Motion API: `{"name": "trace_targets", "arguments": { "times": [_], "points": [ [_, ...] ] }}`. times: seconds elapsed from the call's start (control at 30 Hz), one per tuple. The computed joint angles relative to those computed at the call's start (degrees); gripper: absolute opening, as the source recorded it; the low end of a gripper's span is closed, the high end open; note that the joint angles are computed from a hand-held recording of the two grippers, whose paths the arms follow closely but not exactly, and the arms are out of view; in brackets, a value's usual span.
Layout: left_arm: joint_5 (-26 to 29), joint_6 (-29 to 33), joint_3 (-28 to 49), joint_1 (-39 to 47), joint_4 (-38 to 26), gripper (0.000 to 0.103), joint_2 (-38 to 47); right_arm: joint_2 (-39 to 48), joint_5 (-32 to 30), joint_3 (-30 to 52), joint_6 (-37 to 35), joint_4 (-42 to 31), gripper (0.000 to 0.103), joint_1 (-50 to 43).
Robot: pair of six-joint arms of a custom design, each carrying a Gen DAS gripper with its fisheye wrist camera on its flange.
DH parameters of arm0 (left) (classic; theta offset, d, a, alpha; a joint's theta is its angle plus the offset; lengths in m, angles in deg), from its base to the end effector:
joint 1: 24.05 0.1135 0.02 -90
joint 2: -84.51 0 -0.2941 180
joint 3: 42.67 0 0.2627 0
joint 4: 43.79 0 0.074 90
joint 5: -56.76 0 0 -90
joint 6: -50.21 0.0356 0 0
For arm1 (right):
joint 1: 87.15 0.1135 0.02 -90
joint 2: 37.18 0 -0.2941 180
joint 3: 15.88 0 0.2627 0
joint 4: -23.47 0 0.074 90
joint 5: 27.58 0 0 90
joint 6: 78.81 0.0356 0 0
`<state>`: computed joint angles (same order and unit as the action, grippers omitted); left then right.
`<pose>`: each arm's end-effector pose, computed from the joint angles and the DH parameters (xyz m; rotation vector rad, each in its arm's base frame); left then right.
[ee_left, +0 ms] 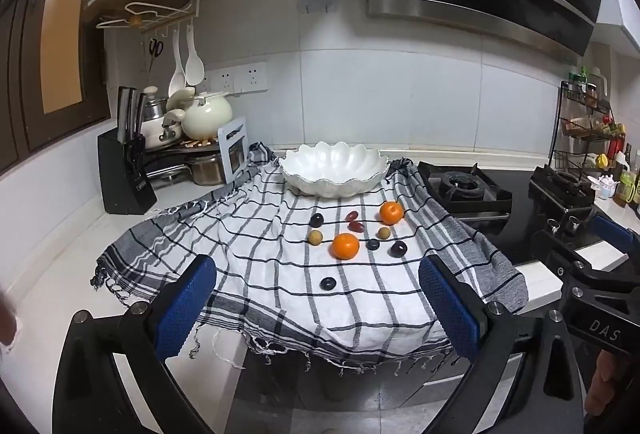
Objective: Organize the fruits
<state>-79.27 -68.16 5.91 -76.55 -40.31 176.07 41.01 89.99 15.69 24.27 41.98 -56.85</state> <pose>0.2007 -0.2195 0.1656 0.0261 2.0282 0.0347 0.2098 0.1035 0.1607 -0.0085 2.0017 -0.0127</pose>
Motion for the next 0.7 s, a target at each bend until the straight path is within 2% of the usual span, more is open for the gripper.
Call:
{"name": "trace_targets", "arguments": {
  "times": [0.7],
  "points": [
    [-1.7, 0.2, -0.5, -0.9, 0.4, 0.103, -2.0, -1.0, -0.1, -0.9, -0.7, 1.4, 0.102, -0.1]
  ]
}}
